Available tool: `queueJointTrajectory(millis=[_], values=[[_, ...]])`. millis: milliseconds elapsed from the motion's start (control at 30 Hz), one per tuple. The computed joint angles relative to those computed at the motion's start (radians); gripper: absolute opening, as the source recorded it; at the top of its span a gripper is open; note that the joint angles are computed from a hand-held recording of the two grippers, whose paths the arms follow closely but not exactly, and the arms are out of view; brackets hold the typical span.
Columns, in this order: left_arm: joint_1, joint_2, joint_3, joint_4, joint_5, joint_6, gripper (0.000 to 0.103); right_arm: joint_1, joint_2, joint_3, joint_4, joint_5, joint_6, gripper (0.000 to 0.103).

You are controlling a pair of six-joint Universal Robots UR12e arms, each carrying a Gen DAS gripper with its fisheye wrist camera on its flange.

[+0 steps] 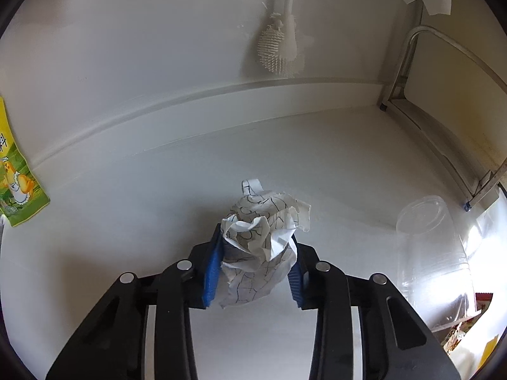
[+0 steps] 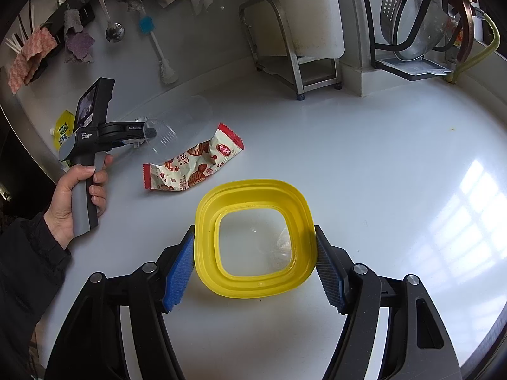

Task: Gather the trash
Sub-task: 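Grasp the crumpled white paper with the left tool while the right tool holds the lid, then carry the yellow lid and crumpled paper over the basket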

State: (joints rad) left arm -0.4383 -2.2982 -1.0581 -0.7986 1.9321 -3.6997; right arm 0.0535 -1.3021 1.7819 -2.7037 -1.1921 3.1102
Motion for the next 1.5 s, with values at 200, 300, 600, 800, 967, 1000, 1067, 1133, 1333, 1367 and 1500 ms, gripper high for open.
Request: queueJointTrajectory(millis=[200, 300, 600, 800, 967, 1000, 1067, 1133, 1333, 1367, 1500], values=[[-0.015, 0.065, -0.096, 0.049, 0.027, -0.018, 0.03, 0.006, -0.004, 0.005, -0.01, 0.004, -0.012, 0.067], [-0.034, 0.106, -0.15, 0.072, 0.051, -0.019, 0.03, 0.011, -0.015, 0.016, -0.02, 0.006, -0.02, 0.067], [-0.135, 0.23, -0.297, 0.114, 0.141, -0.019, 0.03, 0.006, -0.133, 0.138, -0.047, 0.007, 0.001, 0.067], [-0.219, 0.293, -0.375, 0.163, 0.217, -0.014, 0.03, -0.009, -0.264, 0.264, -0.077, -0.024, 0.005, 0.067], [-0.285, 0.328, -0.431, 0.218, 0.258, -0.006, 0.031, -0.037, -0.371, 0.368, -0.092, -0.012, 0.029, 0.067], [-0.297, 0.338, -0.447, 0.229, 0.26, -0.01, 0.031, -0.04, -0.39, 0.388, -0.093, -0.017, 0.031, 0.067], [-0.322, 0.353, -0.474, 0.248, 0.263, -0.018, 0.031, -0.043, -0.429, 0.426, -0.096, -0.028, 0.035, 0.067], [-0.344, 0.362, -0.495, 0.257, 0.27, -0.032, 0.031, -0.046, -0.467, 0.463, -0.099, -0.037, 0.034, 0.067], [-0.403, 0.38, -0.552, 0.271, 0.244, -0.041, 0.031, -0.078, -0.577, 0.558, -0.081, -0.029, 0.03, 0.067], [-0.413, 0.379, -0.556, 0.266, 0.238, -0.04, 0.031, -0.081, -0.592, 0.57, -0.08, -0.036, 0.029, 0.067], [-0.437, 0.371, -0.569, 0.25, 0.188, -0.056, 0.031, -0.104, -0.651, 0.618, -0.066, -0.037, 0.031, 0.067]])
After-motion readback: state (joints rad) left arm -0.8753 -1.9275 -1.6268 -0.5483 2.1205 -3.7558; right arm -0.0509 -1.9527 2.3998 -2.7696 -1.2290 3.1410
